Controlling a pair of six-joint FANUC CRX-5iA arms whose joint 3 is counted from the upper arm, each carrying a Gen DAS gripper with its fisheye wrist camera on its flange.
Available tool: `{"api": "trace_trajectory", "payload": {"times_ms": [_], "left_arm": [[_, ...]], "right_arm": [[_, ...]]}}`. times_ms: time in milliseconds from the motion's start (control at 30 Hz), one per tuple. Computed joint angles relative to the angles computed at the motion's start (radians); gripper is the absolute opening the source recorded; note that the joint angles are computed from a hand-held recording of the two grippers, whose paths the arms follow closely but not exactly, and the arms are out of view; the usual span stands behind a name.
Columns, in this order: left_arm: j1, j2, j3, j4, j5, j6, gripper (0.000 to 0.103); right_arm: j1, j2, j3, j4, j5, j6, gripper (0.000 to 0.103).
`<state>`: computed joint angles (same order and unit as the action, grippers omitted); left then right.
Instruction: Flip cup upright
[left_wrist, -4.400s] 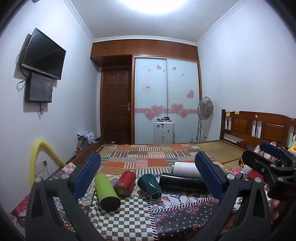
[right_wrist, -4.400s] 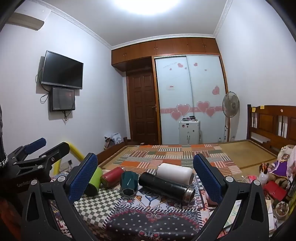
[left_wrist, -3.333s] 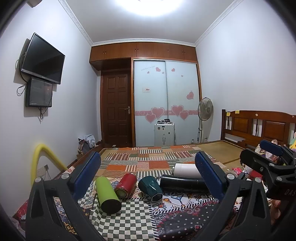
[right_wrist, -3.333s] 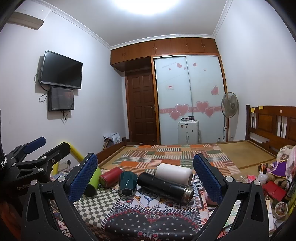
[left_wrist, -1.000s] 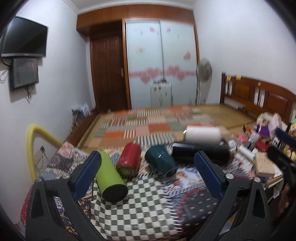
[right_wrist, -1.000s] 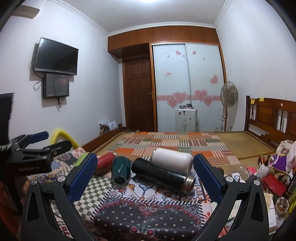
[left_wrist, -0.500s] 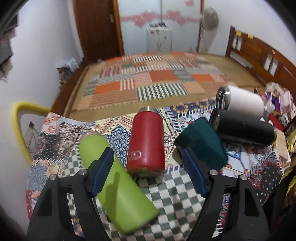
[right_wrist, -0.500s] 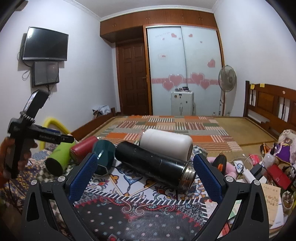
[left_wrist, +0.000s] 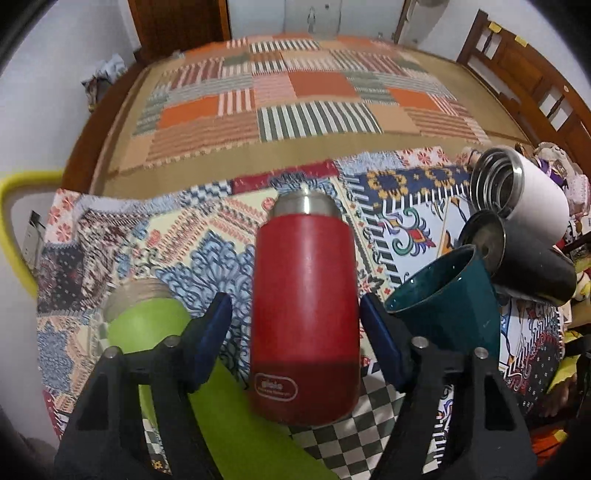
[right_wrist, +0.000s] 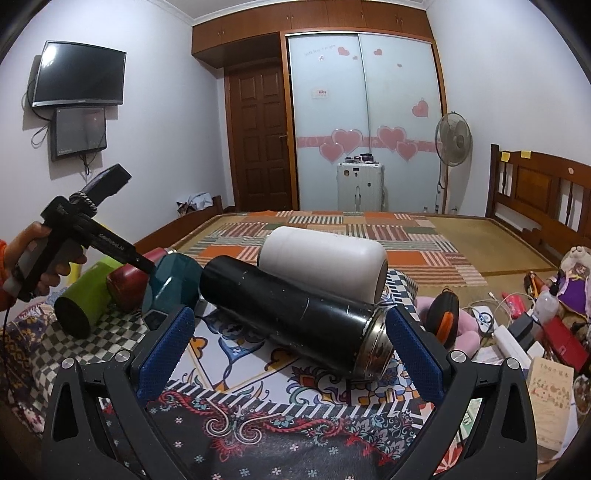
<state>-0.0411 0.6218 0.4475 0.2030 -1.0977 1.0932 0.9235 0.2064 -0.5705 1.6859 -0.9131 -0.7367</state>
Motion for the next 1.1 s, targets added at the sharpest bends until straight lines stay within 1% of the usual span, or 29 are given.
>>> {"api": "trace_trajectory", "payload": {"times_ms": [100,167,200,300,400,633,700,833,933,1100], "left_arm": [[-0.008,0.010,0.015,-0.020,-0.016,0.012,0.070],[-0.012,0.028,0.037,-0.028,-0.047,0.016,0.063],[-0.015,0.036,0.047,-0.035,-0.056,0.018,0.062],[-0.020,0.020,0.023,-0.043,-0.023,0.019,0.061],[-0.017,0.019,0.024,-0.037,-0.028,0.038,0.061],[-0.016,-0.021,0.012,-0.049,-0.006,0.077,0.061],[-0.014,-0.057,-0.015,-0.047,0.007,0.080,0.061],[-0.018,-0.135,-0.083,-0.036,0.033,0.051,0.061],[-0.030,-0.211,-0.153,-0.035,0.067,0.022,0.061],[-0.048,-0.330,-0.290,0.019,0.107,-0.049,0.061]], "right_arm": [[-0.003,0.001,-0.002,0.008,0.002,-0.012,0.103],[-0.008,0.001,-0.005,0.018,0.008,-0.028,0.103],[-0.010,0.001,-0.006,0.020,0.010,-0.034,0.103],[-0.022,-0.005,-0.016,0.034,0.021,-0.056,0.103],[-0.025,-0.010,-0.022,0.034,0.025,-0.064,0.103],[-0.017,-0.020,-0.028,0.022,0.004,-0.061,0.103],[-0.010,-0.025,-0.030,0.020,-0.005,-0.060,0.103],[0.009,-0.044,-0.042,0.024,-0.027,-0.070,0.103],[0.032,-0.059,-0.049,0.016,-0.053,-0.067,0.103],[0.078,-0.085,-0.061,-0.002,-0.101,-0.058,0.103]]}}
